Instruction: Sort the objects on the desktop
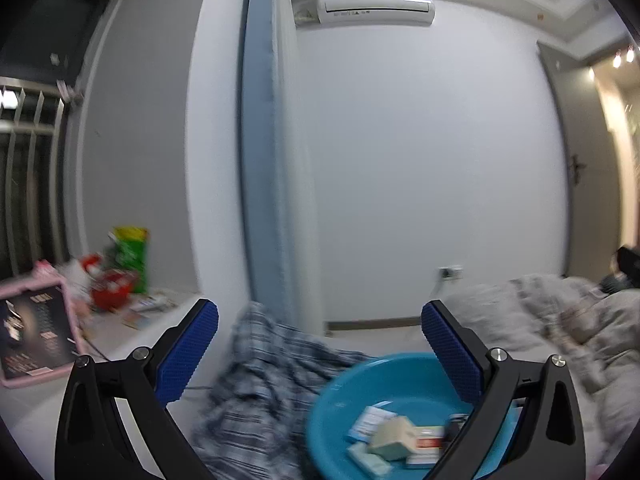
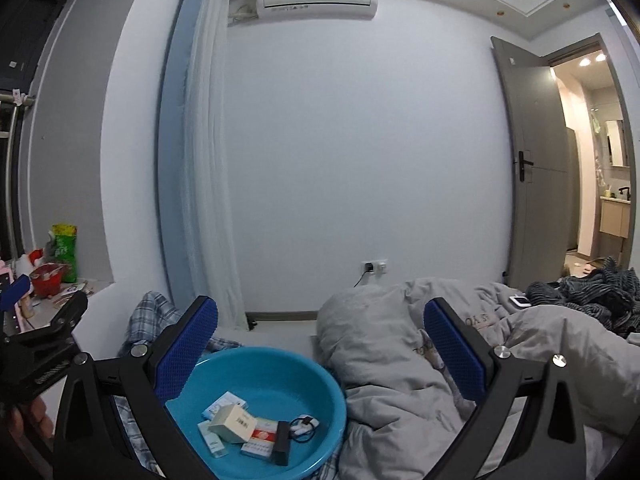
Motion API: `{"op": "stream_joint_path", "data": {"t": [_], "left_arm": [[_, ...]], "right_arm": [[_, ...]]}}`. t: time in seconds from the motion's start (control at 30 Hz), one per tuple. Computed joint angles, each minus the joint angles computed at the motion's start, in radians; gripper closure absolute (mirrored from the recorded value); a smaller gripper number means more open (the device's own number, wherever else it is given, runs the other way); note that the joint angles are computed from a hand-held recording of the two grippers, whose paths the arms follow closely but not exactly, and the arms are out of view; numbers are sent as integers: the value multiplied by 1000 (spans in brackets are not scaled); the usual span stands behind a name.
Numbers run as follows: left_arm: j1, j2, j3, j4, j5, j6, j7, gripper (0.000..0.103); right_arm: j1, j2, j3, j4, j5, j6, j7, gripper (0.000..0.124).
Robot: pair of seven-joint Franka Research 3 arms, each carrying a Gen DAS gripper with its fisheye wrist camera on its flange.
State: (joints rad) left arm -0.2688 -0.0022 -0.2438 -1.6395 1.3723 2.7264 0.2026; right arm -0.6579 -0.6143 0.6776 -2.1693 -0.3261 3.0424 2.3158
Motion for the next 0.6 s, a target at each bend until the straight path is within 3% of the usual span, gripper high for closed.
{"op": "stream_joint_path", "data": {"t": [0.13, 0.23, 0.27, 0.33, 0.47, 0.6], "left_arm": [[8, -13, 5, -9, -61, 20, -4, 0], [36, -24, 25, -43, -172, 211, 42, 0], [42, -27, 23, -48, -175, 227, 34, 0], [47, -28, 12, -42, -159, 204, 27, 0], [30, -27, -14, -20, -59, 83, 9, 0], [27, -45, -20, -31, -5, 67, -66, 0]], "right_arm": [[53, 22, -40, -1, 15, -14, -19, 21], [163, 74, -106, 24, 20, -65, -67, 21], [177, 76, -116, 20, 8, -60, -65, 21], [151, 60, -97, 16, -32, -52, -39, 21], [79, 27, -46, 13, -90, -36, 2, 21], [47, 1, -22, 6, -102, -26, 13, 21]]}}
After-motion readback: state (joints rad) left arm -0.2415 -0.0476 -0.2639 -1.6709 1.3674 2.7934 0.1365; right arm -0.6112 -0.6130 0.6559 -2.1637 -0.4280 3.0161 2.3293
